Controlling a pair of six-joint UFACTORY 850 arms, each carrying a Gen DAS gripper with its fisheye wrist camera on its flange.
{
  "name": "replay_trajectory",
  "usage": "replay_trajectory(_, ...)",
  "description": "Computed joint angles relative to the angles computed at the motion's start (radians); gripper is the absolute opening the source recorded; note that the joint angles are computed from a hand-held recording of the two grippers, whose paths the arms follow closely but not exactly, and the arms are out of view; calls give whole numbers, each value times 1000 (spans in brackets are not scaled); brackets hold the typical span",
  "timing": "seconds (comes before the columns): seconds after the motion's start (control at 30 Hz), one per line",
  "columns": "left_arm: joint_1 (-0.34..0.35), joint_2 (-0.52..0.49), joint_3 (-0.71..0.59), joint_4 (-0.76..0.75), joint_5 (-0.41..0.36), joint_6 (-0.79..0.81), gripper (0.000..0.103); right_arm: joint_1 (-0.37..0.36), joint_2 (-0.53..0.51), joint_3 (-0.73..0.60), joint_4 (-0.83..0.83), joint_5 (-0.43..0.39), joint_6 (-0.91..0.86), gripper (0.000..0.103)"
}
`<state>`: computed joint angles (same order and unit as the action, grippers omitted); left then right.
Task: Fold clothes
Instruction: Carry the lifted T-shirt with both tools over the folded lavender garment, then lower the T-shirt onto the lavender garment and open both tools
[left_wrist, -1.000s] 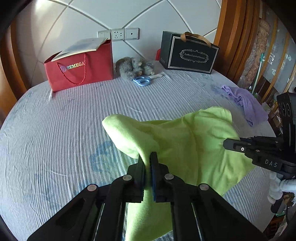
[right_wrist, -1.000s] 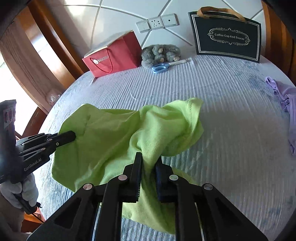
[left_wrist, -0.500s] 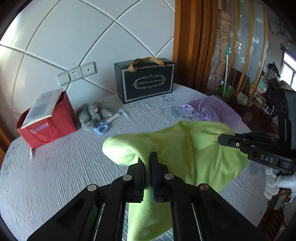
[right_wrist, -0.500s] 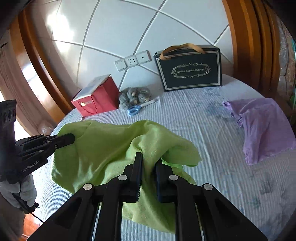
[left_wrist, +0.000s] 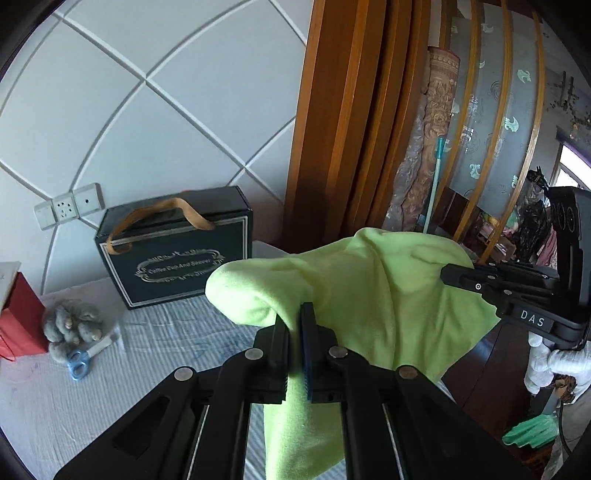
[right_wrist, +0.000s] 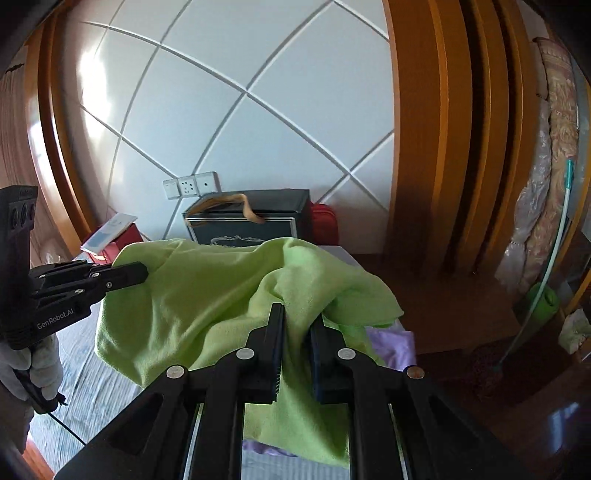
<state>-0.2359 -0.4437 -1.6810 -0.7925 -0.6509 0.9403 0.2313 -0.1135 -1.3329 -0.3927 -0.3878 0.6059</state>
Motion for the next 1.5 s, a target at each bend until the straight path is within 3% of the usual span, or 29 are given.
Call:
replay_trajectory(0.13, -84, -120, -33, 172, 32, -155, 8, -132, -65, 28, 319, -37, -305, 14)
replay_trajectory(0.23, -120, -176, -29, 317, 23, -272, 8, -206, -95, 91, 474, -81, -385, 17)
replay_trajectory(0.33, -114, -156, 26, 321, 58, -277, 8, -249, -58, 179, 563, -43, -434, 17)
replay_trajectory(0.4, -101, -129, 55, 292, 61, -261, 16, -264, -12, 235, 604, -15, -479, 19)
replay_trajectory(0.43, -98, -112, 77, 286, 72, -260, 19, -270, 9, 259, 632, -5, -511, 23)
replay_trajectory(0.5, -97, -84, 118, 288, 97, -261, 31, -274, 30, 292, 648, 6, -535, 39)
replay_trajectory(0.6, -101, -75, 138, 333, 121, -302, 31, -276, 20, 314, 702, -2, -586, 42)
replay_trajectory(0.73, -106, -127, 76, 390, 88, -405, 31, -275, -29, 309, 785, -20, -649, 43)
replay_trajectory(0.77, -108, -141, 60, 406, 84, -428, 31, -276, -42, 305, 807, -31, -669, 38)
replay_trajectory(0.8, -110, -153, 46, 430, 77, -451, 31, -273, -49, 301, 788, -50, -655, 25)
replay_trajectory(1.0, -61, -137, 29, 218, -42, -275, 32, -266, -4, 312, 629, -134, -574, 21)
replay_trajectory(1.07, -54, -155, -13, 219, -54, -293, 43, -268, 28, 310, 574, -109, -546, 22)
replay_trajectory(1.1, -54, -173, -45, 242, -55, -325, 48, -273, 32, 298, 574, -93, -550, 27)
replay_trajectory(1.2, -59, -266, -179, 318, -123, -449, 48, -288, 1, 234, 623, -59, -585, 48)
replay_trajectory(1.5, -58, -466, -452, 306, -293, -545, 48, -306, -247, -28, 746, -114, -667, 50)
